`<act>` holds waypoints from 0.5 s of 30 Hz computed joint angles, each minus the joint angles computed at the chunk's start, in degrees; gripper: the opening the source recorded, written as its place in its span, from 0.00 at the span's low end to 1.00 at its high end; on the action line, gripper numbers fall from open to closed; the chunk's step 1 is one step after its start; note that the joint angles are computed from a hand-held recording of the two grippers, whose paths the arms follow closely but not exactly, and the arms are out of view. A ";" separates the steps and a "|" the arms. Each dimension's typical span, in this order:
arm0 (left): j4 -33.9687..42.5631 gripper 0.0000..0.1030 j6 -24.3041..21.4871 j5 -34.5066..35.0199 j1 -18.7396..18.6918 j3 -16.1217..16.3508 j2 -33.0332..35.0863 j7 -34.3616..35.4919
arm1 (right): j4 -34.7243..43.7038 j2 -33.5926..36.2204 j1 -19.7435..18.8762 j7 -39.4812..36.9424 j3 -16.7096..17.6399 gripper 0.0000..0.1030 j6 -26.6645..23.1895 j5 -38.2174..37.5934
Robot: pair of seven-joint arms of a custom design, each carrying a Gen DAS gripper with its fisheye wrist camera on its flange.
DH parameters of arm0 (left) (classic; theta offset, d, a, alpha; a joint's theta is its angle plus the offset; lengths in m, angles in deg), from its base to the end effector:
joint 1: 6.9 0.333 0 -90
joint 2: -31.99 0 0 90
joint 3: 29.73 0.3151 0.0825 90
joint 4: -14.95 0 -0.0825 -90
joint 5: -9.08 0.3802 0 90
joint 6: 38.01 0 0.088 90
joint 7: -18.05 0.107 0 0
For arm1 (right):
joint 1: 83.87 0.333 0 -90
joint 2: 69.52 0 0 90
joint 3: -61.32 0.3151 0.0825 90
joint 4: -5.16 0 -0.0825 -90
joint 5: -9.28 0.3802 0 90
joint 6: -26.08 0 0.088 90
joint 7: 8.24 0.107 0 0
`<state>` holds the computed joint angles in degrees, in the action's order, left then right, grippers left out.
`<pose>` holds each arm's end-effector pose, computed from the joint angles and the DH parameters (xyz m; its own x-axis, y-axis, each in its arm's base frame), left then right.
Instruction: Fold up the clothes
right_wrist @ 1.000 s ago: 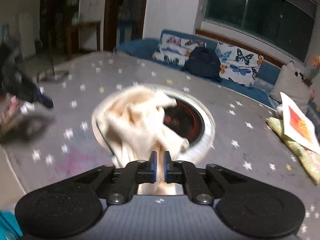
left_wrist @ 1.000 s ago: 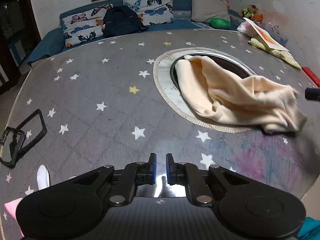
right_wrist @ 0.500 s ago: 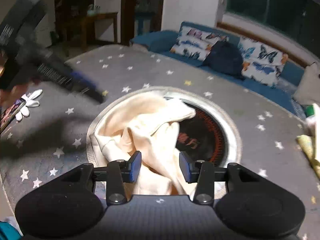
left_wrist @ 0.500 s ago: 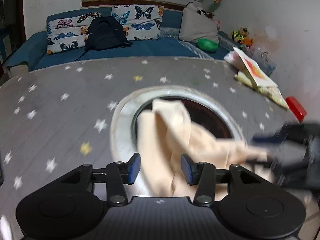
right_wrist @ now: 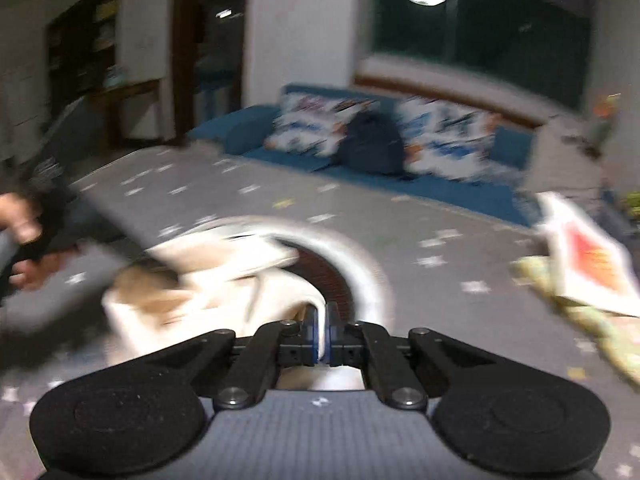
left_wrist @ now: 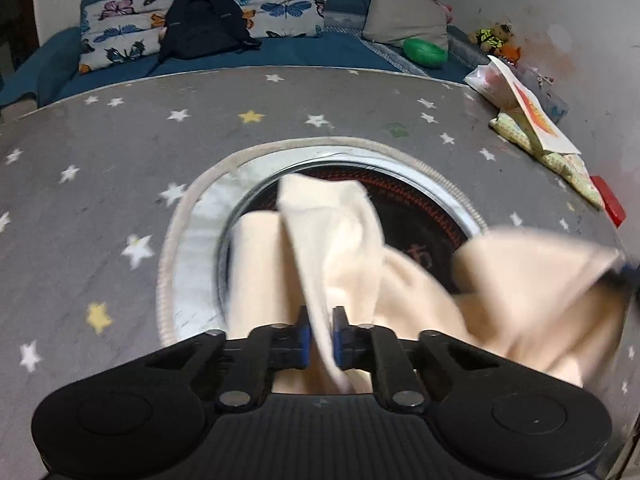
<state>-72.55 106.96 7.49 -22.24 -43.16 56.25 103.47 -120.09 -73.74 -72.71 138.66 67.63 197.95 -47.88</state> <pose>0.6441 -0.3200 0.4874 -0.3883 -0.9067 0.1648 -0.8048 0.2466 -0.5399 0.5052 0.2237 0.4997 0.2053 -0.9757 0.0769 -0.5518 -0.1803 -0.8142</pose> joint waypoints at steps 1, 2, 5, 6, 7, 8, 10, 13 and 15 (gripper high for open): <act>-2.54 0.08 1.29 -0.17 0.44 0.10 -1.78 0.15 | -1.07 -1.69 -0.72 3.02 0.08 0.02 -1.22 -2.90; -5.17 0.08 2.51 -0.72 1.09 0.01 -3.73 0.53 | -2.23 -3.45 -1.64 5.87 0.40 0.02 -2.61 -5.62; -13.06 0.07 5.95 -2.95 3.02 -0.22 -9.81 2.06 | -7.25 -9.34 -4.07 11.39 1.38 0.02 -6.84 -9.23; -15.97 0.07 7.18 -3.79 3.59 -0.21 -12.14 2.63 | -9.17 -11.40 -4.82 12.79 1.72 0.02 -7.81 -9.29; -18.76 0.06 8.31 -4.72 4.11 -0.16 -14.42 3.28 | -11.17 -13.47 -5.39 13.65 1.89 0.02 -8.20 -8.52; -21.94 0.05 9.84 -5.68 4.57 -0.07 -17.05 4.20 | -13.15 -15.57 -6.10 14.49 2.20 0.02 -8.54 -7.83; -28.36 0.05 12.38 -7.76 5.10 0.46 -22.72 5.40 | -17.23 -20.24 -8.21 17.69 4.05 0.02 -9.23 -8.42; -36.88 0.05 14.74 -16.05 4.52 2.26 -31.05 12.04 | -23.48 -27.47 -9.04 19.20 5.36 0.02 -10.14 -4.81; -40.01 0.05 14.02 -17.39 3.90 3.72 -34.57 13.52 | -26.89 -30.54 -5.28 12.48 3.69 0.04 -14.17 3.39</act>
<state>-112.56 120.98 -9.90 -18.34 -39.45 21.68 116.99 -146.98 -104.28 -77.99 151.14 71.32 183.78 -44.49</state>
